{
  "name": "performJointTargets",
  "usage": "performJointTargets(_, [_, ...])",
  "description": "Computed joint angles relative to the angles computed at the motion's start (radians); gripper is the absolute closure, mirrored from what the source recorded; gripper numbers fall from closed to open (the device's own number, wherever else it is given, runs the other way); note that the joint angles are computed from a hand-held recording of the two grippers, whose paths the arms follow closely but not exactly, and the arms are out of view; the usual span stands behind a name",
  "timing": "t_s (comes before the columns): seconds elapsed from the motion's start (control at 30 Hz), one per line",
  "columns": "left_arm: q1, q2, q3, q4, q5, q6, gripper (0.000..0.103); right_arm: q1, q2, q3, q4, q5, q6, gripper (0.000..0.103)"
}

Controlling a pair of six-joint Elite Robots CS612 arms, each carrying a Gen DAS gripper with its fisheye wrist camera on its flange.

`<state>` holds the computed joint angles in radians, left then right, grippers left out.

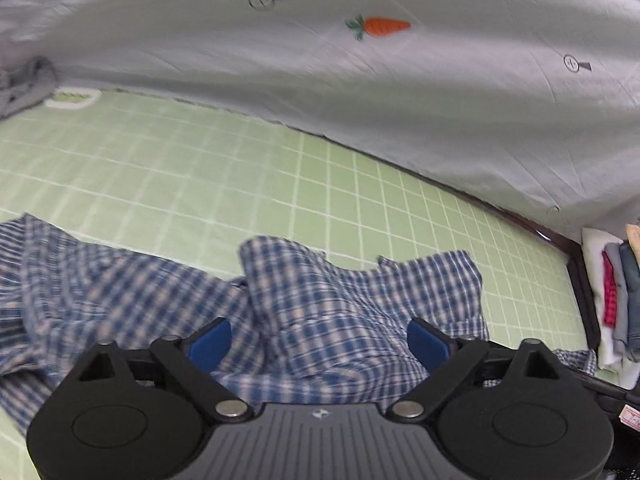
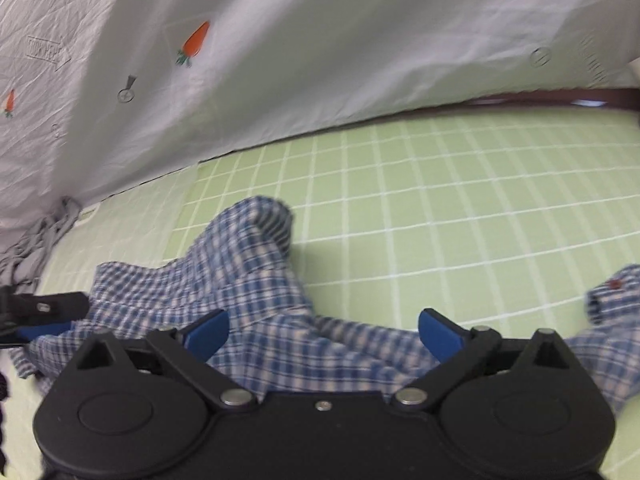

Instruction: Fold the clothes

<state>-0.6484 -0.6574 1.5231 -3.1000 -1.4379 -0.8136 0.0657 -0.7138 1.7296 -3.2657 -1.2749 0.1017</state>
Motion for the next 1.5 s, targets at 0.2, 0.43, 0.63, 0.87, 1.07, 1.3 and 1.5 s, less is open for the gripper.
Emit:
performJointTargets(0.2, [0.023, 0.04, -0.041, 0.017, -0.109, -0.096, 0.09, -0.016, 0.029, -0.032, 0.035, 0.163, -0.004, 0.083])
performJointTargets(0.43, [0.053, 0.062, -0.121, -0.073, -0.09, -0.011, 0.095, -0.018, 0.041, -0.085, -0.058, 0.2, -0.086, 0.1])
performJointTargets(0.63, [0.066, 0.15, -0.351, -0.118, 0.179, 0.244, 0.062, 0.017, 0.134, -0.354, -0.124, 0.095, -0.044, 0.084])
performJointTargets(0.87, [0.058, 0.115, -0.278, 0.011, 0.302, 0.108, 0.023, 0.049, 0.149, -0.39, -0.109, -0.165, -0.05, 0.011])
performJointTargets(1.07, [0.013, 0.003, -0.019, 0.126, 0.301, -0.01, 0.022, 0.034, 0.049, -0.129, -0.108, -0.219, -0.122, 0.007])
performJointTargets(1.3, [-0.05, -0.103, 0.229, 0.136, 0.213, -0.149, 0.022, 0.015, -0.063, 0.131, -0.035, -0.206, -0.136, 0.007])
performJointTargets(1.5, [-0.086, -0.147, 0.305, 0.152, 0.159, -0.209, 0.022, 0.014, -0.099, 0.238, -0.004, -0.184, -0.139, 0.005])
